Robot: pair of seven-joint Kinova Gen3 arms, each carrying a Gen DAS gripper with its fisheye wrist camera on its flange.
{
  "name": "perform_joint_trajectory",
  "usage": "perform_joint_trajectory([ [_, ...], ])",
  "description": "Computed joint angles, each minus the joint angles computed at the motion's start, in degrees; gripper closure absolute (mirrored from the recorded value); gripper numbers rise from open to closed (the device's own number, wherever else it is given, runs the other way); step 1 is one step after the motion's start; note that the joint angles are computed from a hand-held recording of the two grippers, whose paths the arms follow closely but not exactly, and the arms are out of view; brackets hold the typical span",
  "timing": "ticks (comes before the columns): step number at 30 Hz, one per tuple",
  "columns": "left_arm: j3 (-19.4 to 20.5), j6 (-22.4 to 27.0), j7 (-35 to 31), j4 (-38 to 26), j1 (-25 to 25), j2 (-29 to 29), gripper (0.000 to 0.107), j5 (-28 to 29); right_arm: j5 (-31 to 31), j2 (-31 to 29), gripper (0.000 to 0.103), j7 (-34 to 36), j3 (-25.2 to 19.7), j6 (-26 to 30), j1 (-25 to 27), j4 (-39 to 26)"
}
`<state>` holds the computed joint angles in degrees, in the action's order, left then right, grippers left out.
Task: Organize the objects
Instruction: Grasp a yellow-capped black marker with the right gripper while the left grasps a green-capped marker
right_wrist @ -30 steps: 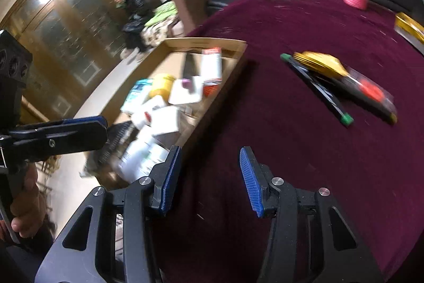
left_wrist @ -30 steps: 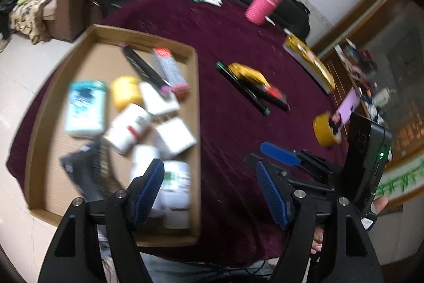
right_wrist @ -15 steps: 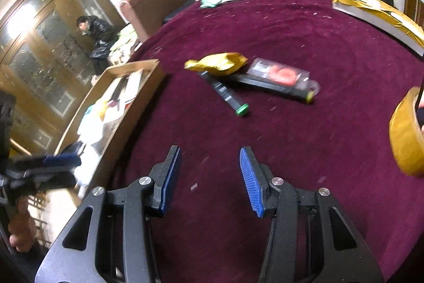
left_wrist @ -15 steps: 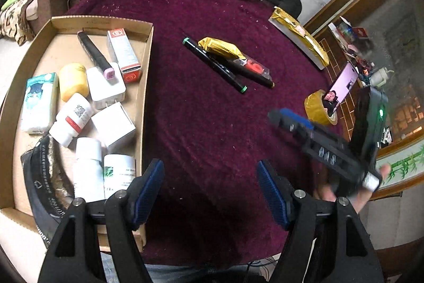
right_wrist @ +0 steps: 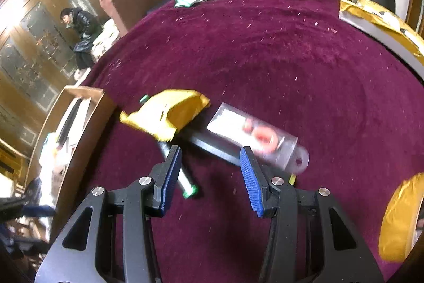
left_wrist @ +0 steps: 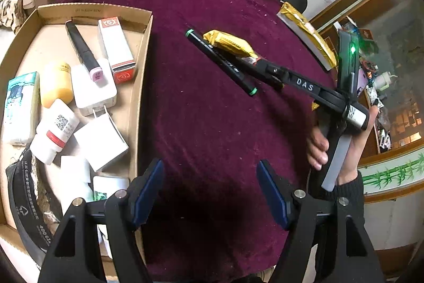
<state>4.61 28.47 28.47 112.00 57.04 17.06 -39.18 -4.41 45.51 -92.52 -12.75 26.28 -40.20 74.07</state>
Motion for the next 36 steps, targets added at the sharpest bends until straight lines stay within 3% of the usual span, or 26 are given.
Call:
perform_joint_trajectory([
  [6, 0.2, -1.4, -2.6, 0.4, -1.6, 0.2, 0.035, 1.8, 2.8, 3.3, 0.057, 1.7, 1.9, 5.4, -2.8, -6.4],
  [12, -0.8, -1.9, -4.3, 0.0, -1.3, 0.2, 0.035, 2.8, 0.1, 4.4, 0.056, 9.4, -3.1, 8.3, 1.3, -7.6],
  [15, -0.3, -1.7, -5.9, -0.5, -2.0, 0.6, 0.035, 4.2, -0.5, 4.2, 0.057, 10.4, -1.3, 8.4, 0.8, -7.0],
  [18, -0.5, -0.5, -6.7, -1.4, -1.3, 0.8, 0.035, 4.5, -4.0, 5.4, 0.056, 11.7, -3.8, 9.8, 3.9, -7.9],
  [20, -0.6, 0.3, -6.5, -1.9, -0.9, 0.9, 0.035, 4.2, -4.8, 4.3, 0.063, 11.6, -3.3, 8.5, 3.5, -5.9],
  [22, -0.3, 0.8, -7.1, -2.3, -1.4, 1.1, 0.035, 4.8, -5.0, 2.9, 0.079, 11.8, -3.4, 6.6, 3.0, -3.0],
  [25, 0.7, 2.0, -9.4, -3.7, -2.5, 1.8, 0.035, 6.4, -5.9, 0.3, 0.091, 9.5, -3.0, 4.0, 2.3, 1.9],
  [31, 1.8, 5.7, -16.8, -8.6, -5.5, 4.4, 0.035, 11.0, -4.3, -3.5, 0.091, 7.1, -3.2, -4.0, 1.2, 10.7],
  [34, 1.6, 7.7, -20.8, -11.7, -7.1, 6.1, 0.035, 13.5, -4.0, -3.3, 0.087, 8.0, -5.1, -8.0, 2.6, 12.8],
  [36, 1.3, 8.7, -23.2, -13.8, -8.3, 7.4, 0.035, 15.3, -2.8, -2.7, 0.087, 7.4, -3.8, -7.8, 1.2, 12.4],
])
